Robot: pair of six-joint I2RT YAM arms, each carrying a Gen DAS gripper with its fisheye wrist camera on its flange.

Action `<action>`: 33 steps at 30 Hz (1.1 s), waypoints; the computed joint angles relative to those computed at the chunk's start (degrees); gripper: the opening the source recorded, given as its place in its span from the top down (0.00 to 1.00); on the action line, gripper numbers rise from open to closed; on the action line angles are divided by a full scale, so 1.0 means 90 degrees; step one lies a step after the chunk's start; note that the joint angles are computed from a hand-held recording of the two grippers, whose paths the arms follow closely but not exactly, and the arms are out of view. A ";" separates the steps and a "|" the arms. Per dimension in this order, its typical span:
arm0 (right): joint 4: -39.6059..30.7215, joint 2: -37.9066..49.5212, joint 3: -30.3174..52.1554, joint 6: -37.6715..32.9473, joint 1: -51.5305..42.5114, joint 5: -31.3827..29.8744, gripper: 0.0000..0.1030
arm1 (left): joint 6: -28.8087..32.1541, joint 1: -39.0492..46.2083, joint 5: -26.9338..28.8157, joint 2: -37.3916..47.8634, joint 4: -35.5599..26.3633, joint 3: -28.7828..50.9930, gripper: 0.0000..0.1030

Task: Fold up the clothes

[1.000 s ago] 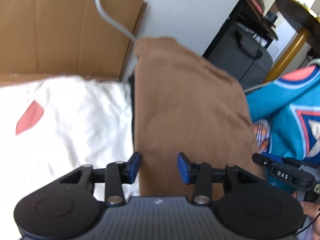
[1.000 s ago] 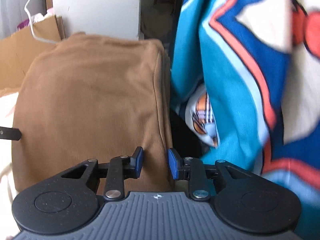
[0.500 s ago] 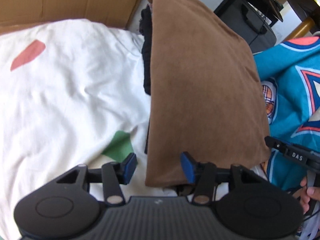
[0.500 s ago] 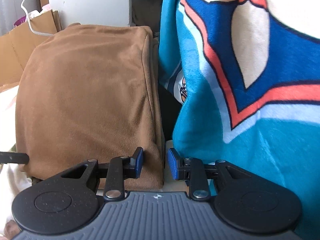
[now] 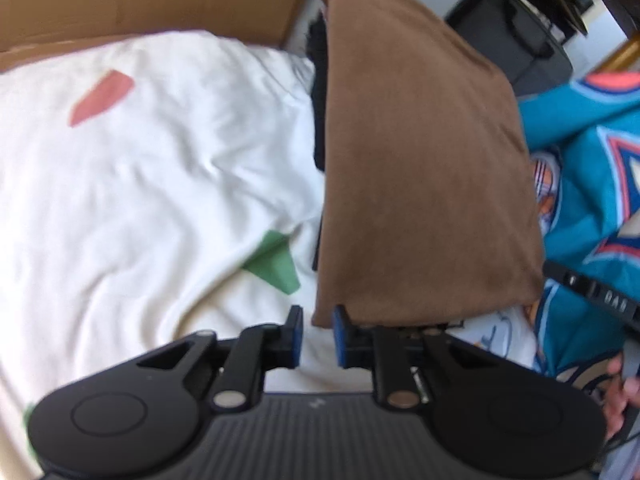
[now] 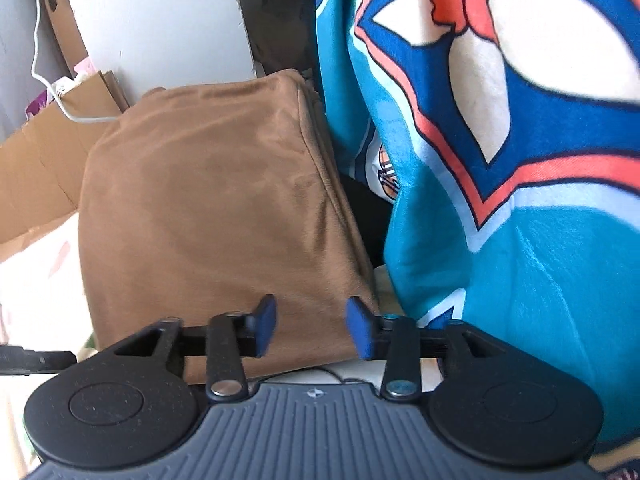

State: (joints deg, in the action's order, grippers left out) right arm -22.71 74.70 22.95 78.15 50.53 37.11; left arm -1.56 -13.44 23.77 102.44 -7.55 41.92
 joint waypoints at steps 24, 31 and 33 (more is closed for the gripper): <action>-0.5310 0.0057 0.4599 0.2671 0.1322 -0.0877 0.00 | 0.0337 0.0122 -0.1482 -0.2571 -0.5196 0.2759 0.00; -0.6759 0.0736 0.6476 0.3026 0.1756 -0.0751 0.00 | 0.0665 0.0468 -0.1480 -0.3023 -0.6289 0.3508 0.00; -0.7104 0.0945 0.7042 0.3109 0.1828 -0.0742 0.00 | 0.0754 0.0591 -0.1534 -0.3108 -0.6644 0.3809 0.00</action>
